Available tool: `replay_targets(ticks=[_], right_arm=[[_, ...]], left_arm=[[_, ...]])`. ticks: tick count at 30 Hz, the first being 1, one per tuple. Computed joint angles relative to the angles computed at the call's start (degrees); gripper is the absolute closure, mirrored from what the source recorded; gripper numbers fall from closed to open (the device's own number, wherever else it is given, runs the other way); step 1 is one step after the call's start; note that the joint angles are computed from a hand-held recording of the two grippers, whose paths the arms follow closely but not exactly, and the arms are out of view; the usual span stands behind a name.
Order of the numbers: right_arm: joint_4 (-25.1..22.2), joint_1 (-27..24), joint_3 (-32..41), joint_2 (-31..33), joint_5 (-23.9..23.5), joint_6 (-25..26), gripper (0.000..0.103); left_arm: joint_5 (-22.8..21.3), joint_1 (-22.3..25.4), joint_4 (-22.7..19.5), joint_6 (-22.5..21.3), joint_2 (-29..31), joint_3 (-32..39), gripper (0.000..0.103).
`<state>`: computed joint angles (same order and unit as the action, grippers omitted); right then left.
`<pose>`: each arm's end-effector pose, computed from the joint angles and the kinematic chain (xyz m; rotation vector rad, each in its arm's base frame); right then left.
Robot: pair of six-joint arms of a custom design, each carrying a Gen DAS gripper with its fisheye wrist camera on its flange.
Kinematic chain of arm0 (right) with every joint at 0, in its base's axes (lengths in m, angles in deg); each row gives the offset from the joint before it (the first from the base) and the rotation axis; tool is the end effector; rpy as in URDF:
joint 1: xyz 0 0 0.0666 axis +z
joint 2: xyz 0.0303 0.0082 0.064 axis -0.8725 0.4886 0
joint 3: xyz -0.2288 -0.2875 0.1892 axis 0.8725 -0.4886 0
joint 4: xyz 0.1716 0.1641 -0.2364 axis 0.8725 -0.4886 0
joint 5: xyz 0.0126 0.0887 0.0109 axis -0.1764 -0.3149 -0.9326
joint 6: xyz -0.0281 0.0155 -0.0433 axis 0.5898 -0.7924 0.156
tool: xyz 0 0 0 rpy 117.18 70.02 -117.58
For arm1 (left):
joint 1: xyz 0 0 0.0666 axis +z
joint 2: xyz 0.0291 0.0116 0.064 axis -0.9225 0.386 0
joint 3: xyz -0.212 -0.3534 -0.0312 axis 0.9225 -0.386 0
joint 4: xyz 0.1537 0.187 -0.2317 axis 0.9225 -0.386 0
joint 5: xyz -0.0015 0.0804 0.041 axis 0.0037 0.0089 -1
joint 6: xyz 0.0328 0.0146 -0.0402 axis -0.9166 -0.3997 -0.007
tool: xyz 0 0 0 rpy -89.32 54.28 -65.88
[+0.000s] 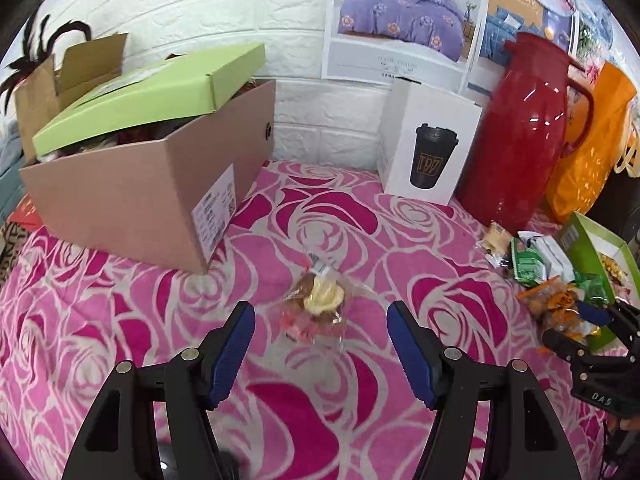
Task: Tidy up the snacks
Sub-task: 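Grasp the clear-wrapped bun with the left tool while the right tool grasps the orange-labelled bread packet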
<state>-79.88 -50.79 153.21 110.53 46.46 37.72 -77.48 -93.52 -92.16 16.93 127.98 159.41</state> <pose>0.6974 0.1331 0.2921 -1.1496 2.2508 0.2058 0.5633 -0.2559 0.3045 -0.7369 2.2650 0.1516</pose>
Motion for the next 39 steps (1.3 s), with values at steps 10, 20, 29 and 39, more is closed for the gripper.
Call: replay_targets(ticks=[10,20,29,39], right_arm=[[-4.64,-1.29,3.36,1.46,-4.6,-0.46,0.055],[-12.13,-4.0,0.21,-1.65,-12.08,0.79,0.055],[-12.96,-7.39,-3.74,-5.47,-16.53,1.89,0.055],[-12.28,-12.26,-2.53,-7.19,-23.03,-1.09,0.055]], left_arm=[[6.49,3.55,3.0,-2.44,3.6,1.78,0.051],[7.63,1.02,2.75,-2.6,3.37,1.86,0.062],[5.64,-5.49,4.9,-1.07,1.46,1.13,0.062],[0.22,-10.62,1.38,-8.17,3.03,14.39,0.062]])
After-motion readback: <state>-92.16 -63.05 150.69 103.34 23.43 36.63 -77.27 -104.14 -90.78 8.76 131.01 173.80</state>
